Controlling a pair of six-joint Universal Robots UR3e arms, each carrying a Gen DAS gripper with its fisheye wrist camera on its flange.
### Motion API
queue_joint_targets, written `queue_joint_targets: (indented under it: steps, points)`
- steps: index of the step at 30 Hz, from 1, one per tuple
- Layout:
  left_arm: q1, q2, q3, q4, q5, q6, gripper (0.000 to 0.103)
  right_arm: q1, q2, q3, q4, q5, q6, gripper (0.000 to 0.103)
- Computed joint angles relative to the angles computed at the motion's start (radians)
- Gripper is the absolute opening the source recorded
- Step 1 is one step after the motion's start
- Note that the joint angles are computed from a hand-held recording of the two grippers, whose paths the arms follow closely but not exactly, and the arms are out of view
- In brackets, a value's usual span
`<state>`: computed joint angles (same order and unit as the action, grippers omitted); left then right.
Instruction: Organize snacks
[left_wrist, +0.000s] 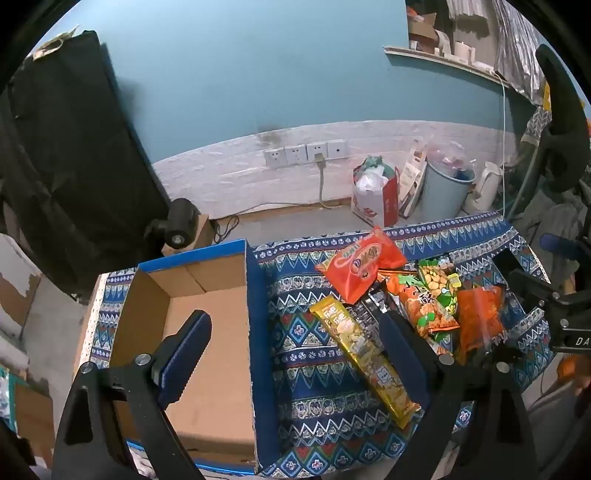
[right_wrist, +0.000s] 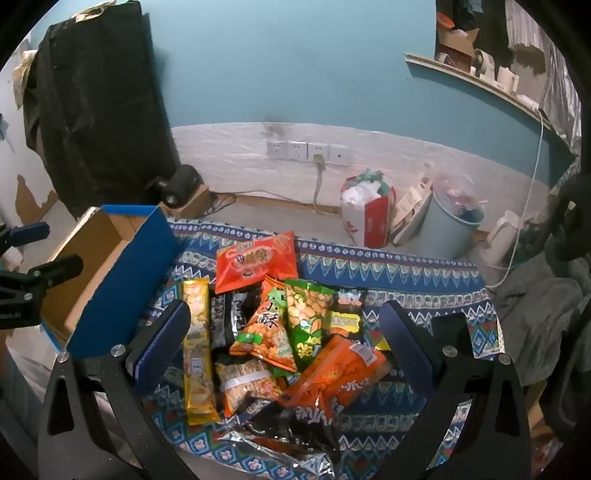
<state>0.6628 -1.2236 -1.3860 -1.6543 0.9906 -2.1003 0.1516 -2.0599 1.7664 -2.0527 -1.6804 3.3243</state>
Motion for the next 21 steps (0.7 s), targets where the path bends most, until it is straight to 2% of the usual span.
queue_joint_targets:
  steps: [5, 9, 11, 14, 16, 21]
  points:
    - [0.011, 0.004, 0.004, -0.014, -0.008, 0.002, 0.093, 0.011, 0.022, -0.011, -0.003, -0.001, 0.013, 0.1]
    - [0.031, 0.023, -0.003, -0.038, -0.021, 0.027, 0.093, -0.017, -0.013, 0.018, 0.004, 0.017, -0.002, 0.1]
    - [0.006, 0.006, 0.0, -0.028, 0.001, 0.01, 0.093, -0.064, -0.053, 0.048, 0.015, 0.051, -0.035, 0.1]
    - [0.018, 0.017, -0.007, -0.037, -0.004, 0.021, 0.093, -0.001, 0.013, 0.005, 0.017, 0.0, 0.004, 0.1]
    - [-0.017, -0.009, 0.005, -0.007, 0.02, -0.014, 0.093, -0.001, 0.016, -0.002, 0.028, 0.002, 0.001, 0.1]
    - [-0.015, -0.014, 0.01, -0.015, 0.021, -0.018, 0.093, 0.002, 0.016, 0.006, 0.022, 0.002, 0.003, 0.1]
